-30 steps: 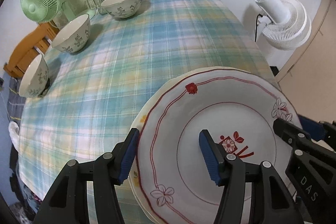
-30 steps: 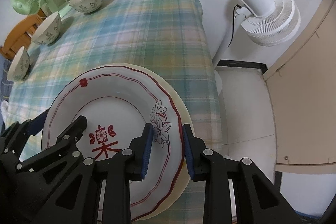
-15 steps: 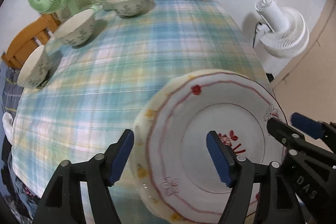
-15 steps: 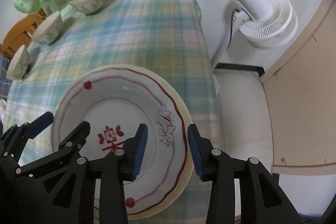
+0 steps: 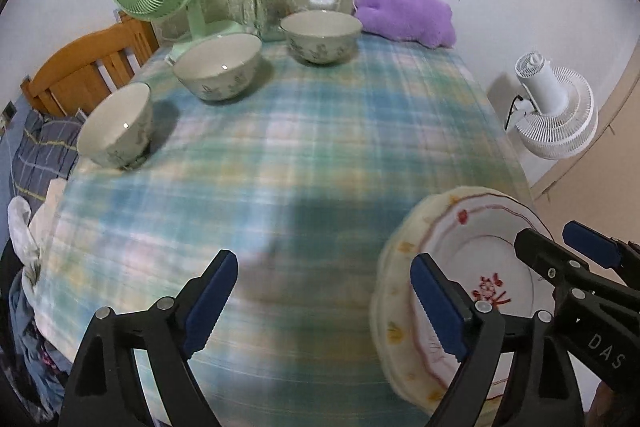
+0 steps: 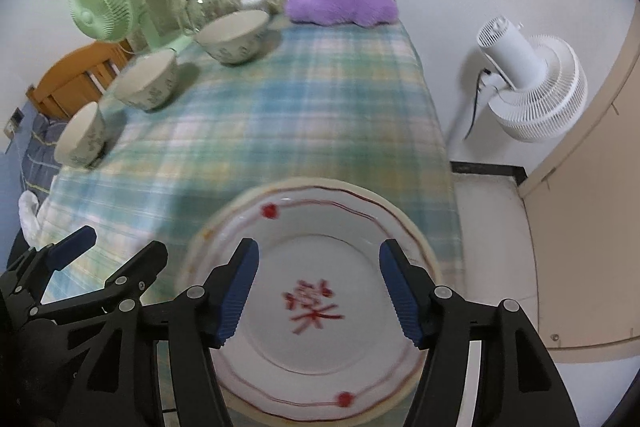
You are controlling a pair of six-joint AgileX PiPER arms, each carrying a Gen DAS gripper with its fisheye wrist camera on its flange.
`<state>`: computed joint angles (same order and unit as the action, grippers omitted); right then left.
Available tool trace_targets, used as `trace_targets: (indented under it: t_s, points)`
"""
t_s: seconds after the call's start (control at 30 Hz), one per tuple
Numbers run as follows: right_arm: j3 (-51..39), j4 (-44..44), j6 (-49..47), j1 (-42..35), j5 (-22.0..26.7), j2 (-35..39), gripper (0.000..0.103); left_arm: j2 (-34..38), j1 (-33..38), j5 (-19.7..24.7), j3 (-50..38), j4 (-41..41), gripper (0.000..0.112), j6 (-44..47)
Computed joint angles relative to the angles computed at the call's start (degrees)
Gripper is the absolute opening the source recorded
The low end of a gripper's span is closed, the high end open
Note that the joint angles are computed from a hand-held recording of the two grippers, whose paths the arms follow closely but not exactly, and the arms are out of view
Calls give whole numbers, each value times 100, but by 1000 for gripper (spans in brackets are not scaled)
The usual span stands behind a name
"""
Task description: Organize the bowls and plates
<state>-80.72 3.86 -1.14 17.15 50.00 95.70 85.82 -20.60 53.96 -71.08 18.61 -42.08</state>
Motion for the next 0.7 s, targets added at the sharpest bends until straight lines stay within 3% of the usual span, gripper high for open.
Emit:
trace_targets:
  t_s: [0.33, 0.57, 0.7]
  points:
    - [-608, -975, 2200, 1279, 185, 212, 66, -454, 1702, -276, 132, -1183, 89, 2500]
    - [-1759, -1933, 3563, 2329, 870, 924, 66, -423, 3191, -352, 88, -2384, 89, 4681]
    - [-2668, -2335, 4156, 2819, 1433, 1551, 73, -180, 4011, -294, -99, -3042, 89, 5874]
